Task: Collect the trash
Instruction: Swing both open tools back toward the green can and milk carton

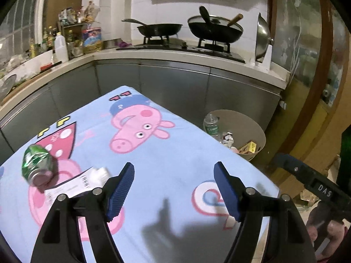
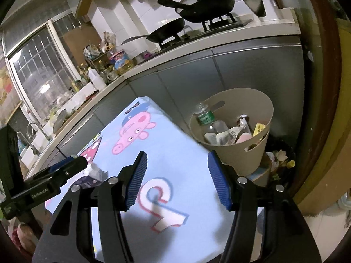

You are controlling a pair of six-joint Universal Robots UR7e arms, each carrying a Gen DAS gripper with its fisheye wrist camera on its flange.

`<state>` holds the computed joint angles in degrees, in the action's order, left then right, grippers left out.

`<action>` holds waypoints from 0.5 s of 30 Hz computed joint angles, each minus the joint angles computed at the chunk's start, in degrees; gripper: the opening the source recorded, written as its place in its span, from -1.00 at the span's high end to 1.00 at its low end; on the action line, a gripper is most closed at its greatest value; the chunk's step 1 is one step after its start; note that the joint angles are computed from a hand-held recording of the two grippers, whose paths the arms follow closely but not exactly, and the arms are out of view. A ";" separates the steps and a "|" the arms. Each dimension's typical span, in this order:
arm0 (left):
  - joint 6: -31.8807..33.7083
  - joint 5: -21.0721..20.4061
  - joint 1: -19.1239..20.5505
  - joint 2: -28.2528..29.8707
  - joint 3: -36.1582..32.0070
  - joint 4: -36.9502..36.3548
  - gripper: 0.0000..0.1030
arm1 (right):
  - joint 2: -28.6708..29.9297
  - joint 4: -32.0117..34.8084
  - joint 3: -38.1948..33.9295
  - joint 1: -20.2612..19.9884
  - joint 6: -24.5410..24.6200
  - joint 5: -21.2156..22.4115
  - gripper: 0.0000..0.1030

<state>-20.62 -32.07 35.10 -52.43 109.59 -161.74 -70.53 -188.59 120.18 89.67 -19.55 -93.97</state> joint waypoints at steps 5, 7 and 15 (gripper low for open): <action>-1.45 1.32 -0.80 -3.08 3.83 -1.34 -0.48 | 0.34 -0.88 0.90 2.66 -0.48 -2.05 -0.12; -1.92 2.02 -1.07 -4.20 5.18 -1.66 -0.48 | 0.63 -1.01 1.07 3.61 -0.69 -2.44 -0.12; -4.77 4.64 -0.87 -9.78 10.54 -1.81 -0.49 | 3.66 -2.23 1.20 8.09 -2.47 -4.56 -0.29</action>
